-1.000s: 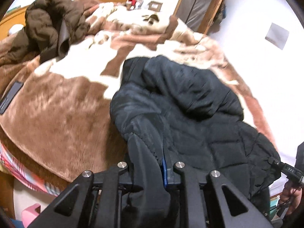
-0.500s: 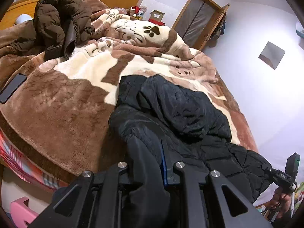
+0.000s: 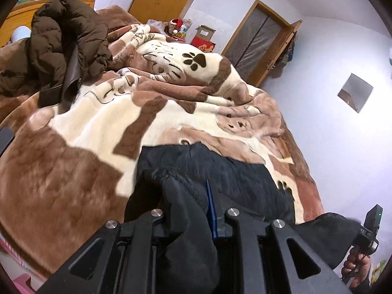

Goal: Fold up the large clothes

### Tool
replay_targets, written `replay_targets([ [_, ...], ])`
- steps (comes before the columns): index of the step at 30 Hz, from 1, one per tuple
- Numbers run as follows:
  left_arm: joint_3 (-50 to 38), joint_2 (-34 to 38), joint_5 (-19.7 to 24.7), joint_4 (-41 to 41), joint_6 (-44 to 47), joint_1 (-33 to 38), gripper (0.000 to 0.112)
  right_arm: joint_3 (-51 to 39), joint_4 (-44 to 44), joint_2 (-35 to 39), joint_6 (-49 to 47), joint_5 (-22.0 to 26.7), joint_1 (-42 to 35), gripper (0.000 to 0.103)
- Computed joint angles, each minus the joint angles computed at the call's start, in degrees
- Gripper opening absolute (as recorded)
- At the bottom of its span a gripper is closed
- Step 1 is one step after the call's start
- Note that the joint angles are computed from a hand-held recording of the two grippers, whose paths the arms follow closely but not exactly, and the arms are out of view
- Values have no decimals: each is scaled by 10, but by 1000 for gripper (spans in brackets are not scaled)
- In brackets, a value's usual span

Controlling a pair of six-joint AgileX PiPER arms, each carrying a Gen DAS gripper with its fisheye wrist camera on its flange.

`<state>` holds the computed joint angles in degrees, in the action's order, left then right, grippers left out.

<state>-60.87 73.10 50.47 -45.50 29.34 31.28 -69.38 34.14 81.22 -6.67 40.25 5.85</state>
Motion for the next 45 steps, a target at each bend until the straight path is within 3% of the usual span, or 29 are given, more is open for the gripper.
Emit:
replay_targets([
  [7,-136,196,-84,93,-116,-95,21,-237,-76,215,85,64,8,16],
  [14,-232,351,-108,169,-197,-139,25,-425,-101,407,135,132,4,20],
  [18,-264,390,-103,172,-199,-147,28,-454,-58,445,117,143,-12,23],
  [21,-308,406,-55,165,-210,-139,34,-488,-23,459,104,181,-30,28],
  [22,-316,404,-42,145,-201,-130,41,-495,-8,457,99,190,-38,31],
  [24,-320,393,-30,99,-174,-114,55,-501,29,449,82,198,-52,51],
  [26,-314,374,-33,67,-153,-104,63,-510,37,438,82,203,-55,56],
  [29,-317,356,-36,91,-175,-111,66,-493,-33,401,95,172,-35,56],
  [34,-295,326,-63,112,-185,-121,66,-409,-95,329,98,69,-10,56],
  [39,-262,291,-131,139,-188,-129,75,-357,-142,300,80,22,23,56],
  [45,-220,270,-156,167,-174,-169,76,-315,-179,314,76,-12,64,56],
])
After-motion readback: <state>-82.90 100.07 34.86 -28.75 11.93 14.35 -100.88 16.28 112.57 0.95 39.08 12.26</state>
